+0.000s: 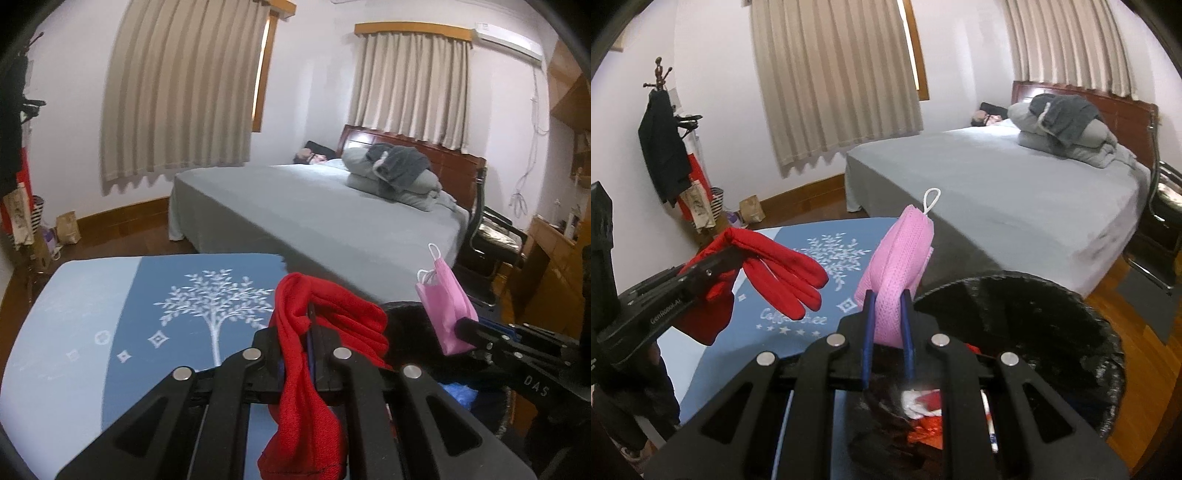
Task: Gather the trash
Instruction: 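Carry the red glove and pink mesh bag over the bin with both grippers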
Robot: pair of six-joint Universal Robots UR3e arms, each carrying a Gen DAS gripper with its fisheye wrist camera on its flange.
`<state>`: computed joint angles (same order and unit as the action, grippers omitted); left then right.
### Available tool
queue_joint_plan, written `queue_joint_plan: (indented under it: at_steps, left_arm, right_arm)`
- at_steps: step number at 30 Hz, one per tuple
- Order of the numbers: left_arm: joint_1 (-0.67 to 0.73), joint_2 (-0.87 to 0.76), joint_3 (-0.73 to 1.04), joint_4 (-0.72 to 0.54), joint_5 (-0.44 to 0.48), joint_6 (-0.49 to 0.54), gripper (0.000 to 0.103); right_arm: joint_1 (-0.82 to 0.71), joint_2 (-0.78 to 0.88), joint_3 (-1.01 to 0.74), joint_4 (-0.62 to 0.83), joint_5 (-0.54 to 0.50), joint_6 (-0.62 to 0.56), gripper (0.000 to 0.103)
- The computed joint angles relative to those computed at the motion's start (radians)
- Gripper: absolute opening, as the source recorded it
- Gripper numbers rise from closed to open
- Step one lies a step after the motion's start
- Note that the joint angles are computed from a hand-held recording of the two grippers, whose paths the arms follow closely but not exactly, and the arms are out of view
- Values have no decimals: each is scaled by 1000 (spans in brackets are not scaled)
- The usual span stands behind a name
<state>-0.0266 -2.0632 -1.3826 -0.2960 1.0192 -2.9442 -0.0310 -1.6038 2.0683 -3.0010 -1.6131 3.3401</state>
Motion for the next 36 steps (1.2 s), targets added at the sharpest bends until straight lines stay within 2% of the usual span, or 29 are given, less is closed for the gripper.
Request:
queue_joint_plan:
  at_steps: [16,29,36]
  left_arm:
    - [-164,-29,35,-7,-5,-1,8]
    - [-271,-94,131,-61,8,28,9]
    - [-308,-131,169,-79,27,30,9]
  right_arm:
    - [-195,-337,265,65,12,-33,13]
    - [-445,-586,428,179,157,-115,13]
    - [-499,-613,452,204,187,-137,13]
